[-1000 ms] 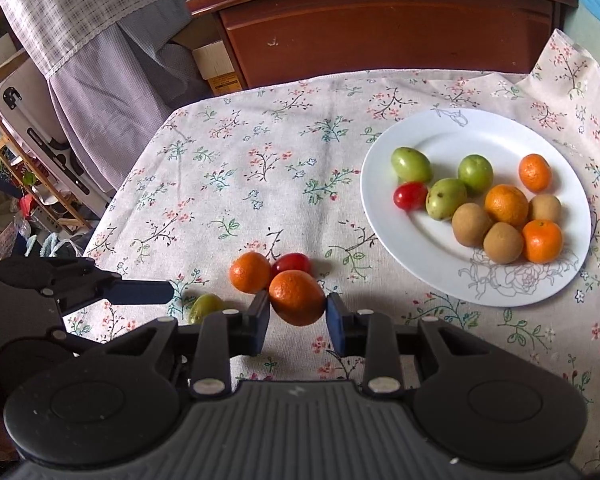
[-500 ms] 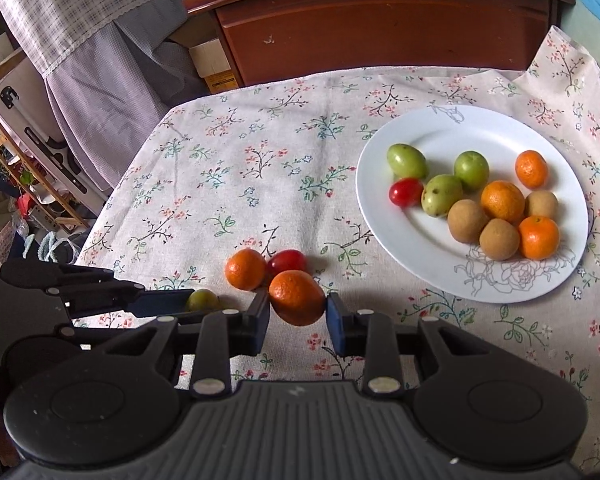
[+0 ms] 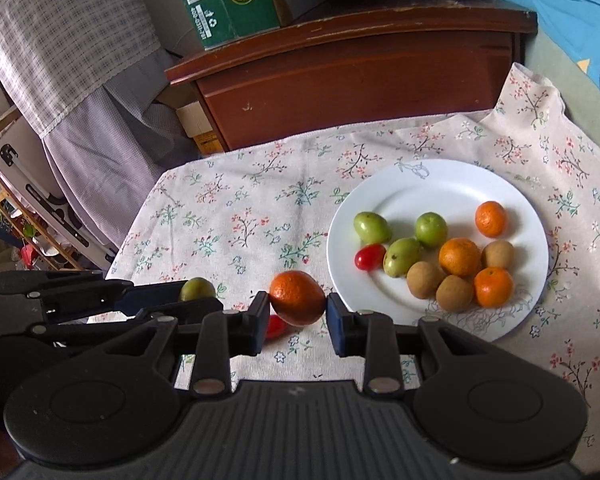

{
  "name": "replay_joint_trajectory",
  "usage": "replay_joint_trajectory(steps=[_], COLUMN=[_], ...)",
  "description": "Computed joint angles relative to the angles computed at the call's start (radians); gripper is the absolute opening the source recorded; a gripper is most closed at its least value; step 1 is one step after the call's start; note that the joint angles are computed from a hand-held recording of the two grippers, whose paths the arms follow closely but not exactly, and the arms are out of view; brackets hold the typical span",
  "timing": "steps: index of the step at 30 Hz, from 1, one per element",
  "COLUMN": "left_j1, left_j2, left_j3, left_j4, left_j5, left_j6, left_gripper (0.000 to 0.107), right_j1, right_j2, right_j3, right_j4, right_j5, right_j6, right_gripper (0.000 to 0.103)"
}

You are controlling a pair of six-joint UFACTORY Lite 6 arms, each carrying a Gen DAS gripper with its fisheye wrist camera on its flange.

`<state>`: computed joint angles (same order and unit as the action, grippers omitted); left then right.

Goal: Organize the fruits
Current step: 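Carry the jujube in the left tool onto the plate while the right tool carries the tangerine there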

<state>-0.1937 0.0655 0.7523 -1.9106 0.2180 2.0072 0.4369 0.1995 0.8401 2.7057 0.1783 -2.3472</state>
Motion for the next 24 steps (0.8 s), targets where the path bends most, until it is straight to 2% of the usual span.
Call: replay_joint_trajectory(steps=[3, 8, 13, 15, 18, 22, 24], left_j1=[-0.027, -0.064, -0.060, -0.061, -0.072, -0.078, -0.078], left_j2=[0.030, 0.143, 0.269, 0.317, 0.393, 0.470, 0.493], left_j3=[0.063, 0.205, 0.335, 0.378, 0.433, 0.495, 0.514], left_j4=[0.027, -0.003, -0.009, -0.032, -0.132, -0.138, -0.147], left_j5=[-0.013, -0.024, 0.032, 0.050, 0.052, 0.059, 0.067], left_j6=[-0.040, -0.025, -0.073, -0.061, 0.016, -0.006, 0.001], left_gripper=[0.019, 0.019, 0.019, 0.019, 0.019, 0.019, 0.019], right_j1=[-0.042, -0.114, -0.181, -0.198, -0.216, -0.231, -0.233], right_j2=[-0.028, -0.034, -0.022, -0.011, 0.030, 0.091, 0.113], right_j3=[0.006, 0.035, 0.050, 0.052, 0.075, 0.108, 0.117], right_j4=[-0.016, 0.057, 0.076, 0.137, 0.104, 0.067, 0.111], right_j5=[-0.013, -0.013, 0.024, 0.034, 0.034, 0.030, 0.028], right_j6=[0.001, -0.087, -0.106, -0.159, -0.117, -0.062, -0.097], right_gripper=[0.031, 0.031, 0.031, 0.031, 0.031, 0.031, 0.031])
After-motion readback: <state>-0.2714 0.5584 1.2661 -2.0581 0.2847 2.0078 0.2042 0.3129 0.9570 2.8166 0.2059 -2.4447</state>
